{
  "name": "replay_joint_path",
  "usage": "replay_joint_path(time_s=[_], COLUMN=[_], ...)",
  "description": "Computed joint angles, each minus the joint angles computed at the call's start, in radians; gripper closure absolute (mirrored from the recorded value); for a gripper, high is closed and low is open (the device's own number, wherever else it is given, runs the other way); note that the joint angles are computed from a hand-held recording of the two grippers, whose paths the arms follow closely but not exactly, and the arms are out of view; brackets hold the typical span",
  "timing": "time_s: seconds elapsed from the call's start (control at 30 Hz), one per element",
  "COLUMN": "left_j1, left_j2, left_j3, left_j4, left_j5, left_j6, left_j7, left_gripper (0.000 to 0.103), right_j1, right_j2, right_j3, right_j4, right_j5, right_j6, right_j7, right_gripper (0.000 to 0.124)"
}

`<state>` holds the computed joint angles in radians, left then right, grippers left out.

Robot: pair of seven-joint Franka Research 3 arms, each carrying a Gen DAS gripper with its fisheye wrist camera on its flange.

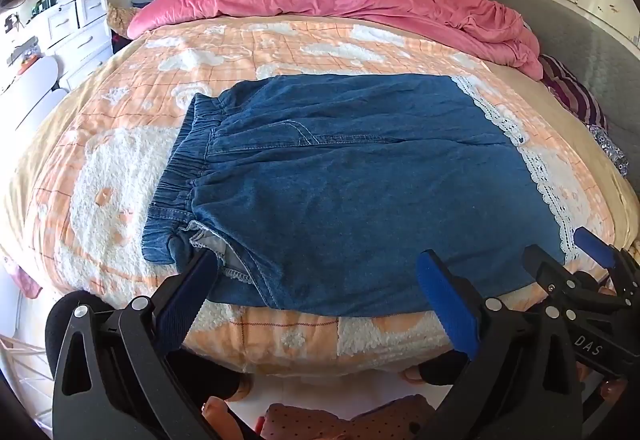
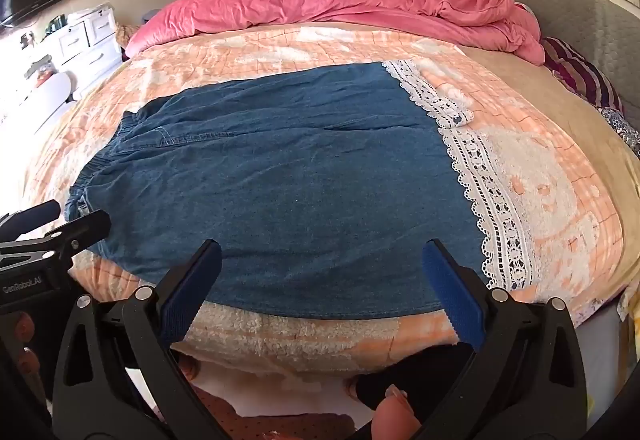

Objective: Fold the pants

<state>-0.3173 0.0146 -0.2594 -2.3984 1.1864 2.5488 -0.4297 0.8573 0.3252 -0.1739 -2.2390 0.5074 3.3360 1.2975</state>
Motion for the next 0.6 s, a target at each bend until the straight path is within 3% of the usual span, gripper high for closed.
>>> replay_joint_path(time_s=[0.6], left_j1=[0.006], left_j2=[-0.004], left_j3=[0.001], left_j4=[-0.003], left_j5=[-0.004], left_j6=[0.013], left_j7=[0.006], left_gripper=[0.004], right_j1=[-0.017], right_j2=[0.004], right_j3=[0.018], right_j4=[-0.003], right_j5=[-0.005], right_j6=[0.008], right_j7=[-0.001], right_gripper=[0.029])
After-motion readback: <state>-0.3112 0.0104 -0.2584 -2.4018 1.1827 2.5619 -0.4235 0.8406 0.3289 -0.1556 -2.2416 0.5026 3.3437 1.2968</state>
